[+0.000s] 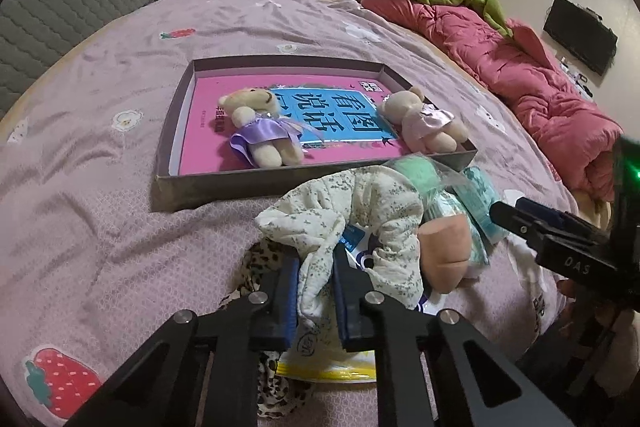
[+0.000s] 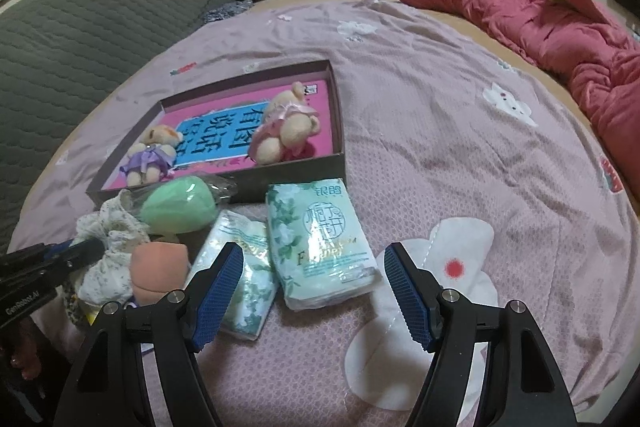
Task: Organize soft objects
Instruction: 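Grasp the white floral scrunchie with left tool while right tool approaches a Flower tissue pack, then close right tool on the Flower tissue pack and lift while left tool lifts the scrunchie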
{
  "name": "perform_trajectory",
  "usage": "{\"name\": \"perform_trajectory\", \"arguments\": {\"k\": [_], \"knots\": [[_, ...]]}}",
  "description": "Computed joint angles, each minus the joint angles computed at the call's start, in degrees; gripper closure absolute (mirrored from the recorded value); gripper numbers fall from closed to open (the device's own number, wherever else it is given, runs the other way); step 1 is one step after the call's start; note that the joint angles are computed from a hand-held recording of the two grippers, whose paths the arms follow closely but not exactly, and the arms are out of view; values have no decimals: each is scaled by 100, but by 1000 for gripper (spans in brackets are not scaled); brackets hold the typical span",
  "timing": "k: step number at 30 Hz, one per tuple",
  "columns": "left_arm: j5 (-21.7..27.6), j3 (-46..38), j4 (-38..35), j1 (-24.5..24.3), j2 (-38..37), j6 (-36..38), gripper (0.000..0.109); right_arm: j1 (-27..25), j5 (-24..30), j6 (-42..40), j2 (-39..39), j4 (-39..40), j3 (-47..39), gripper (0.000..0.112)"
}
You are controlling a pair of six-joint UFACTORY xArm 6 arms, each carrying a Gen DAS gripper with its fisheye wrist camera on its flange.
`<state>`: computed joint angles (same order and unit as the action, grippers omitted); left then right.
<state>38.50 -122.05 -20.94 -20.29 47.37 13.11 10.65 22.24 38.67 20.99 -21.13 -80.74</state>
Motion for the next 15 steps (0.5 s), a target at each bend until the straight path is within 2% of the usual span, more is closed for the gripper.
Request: {"name": "perform_trajectory", "arguments": {"k": [7, 10, 15], "knots": [[-182, -13, -103, 11, 8, 107, 96, -26, 359, -535, 426, 398, -470, 38], [-172, -128, -196, 39, 70, 105, 96, -75, 364, -616, 543, 545, -572, 38], [-76, -468, -127, 82, 283, -86, 96, -150, 235, -1071, 665, 1266, -642, 38]]}}
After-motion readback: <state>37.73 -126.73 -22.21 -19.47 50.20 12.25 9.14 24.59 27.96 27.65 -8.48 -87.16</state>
